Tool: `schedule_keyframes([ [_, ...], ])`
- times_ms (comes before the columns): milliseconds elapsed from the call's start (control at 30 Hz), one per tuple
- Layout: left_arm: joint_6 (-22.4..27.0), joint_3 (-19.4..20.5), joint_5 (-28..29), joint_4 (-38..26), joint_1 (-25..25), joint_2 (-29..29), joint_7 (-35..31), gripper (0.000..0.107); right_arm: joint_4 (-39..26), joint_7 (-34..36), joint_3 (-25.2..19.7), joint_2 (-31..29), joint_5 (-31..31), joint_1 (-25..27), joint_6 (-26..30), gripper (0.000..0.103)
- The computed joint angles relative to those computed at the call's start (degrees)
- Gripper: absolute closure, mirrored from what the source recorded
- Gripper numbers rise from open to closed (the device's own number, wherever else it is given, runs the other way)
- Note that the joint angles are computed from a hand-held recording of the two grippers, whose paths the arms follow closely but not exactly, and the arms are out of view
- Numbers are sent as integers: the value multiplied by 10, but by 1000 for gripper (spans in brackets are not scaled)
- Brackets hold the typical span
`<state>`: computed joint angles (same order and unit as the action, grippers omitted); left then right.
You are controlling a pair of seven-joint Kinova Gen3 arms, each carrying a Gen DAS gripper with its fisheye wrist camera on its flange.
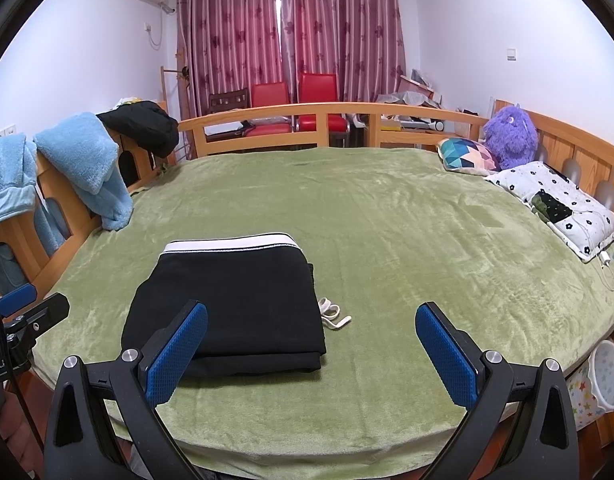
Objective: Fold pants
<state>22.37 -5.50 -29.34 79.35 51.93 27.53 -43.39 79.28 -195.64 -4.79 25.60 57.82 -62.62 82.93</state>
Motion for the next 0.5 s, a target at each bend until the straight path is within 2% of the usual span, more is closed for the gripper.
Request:
schedule_keyframes([
  [500,0,2,2,-1,-4,-1,-4,13,-8,4,1,1,2,-2,6,1],
])
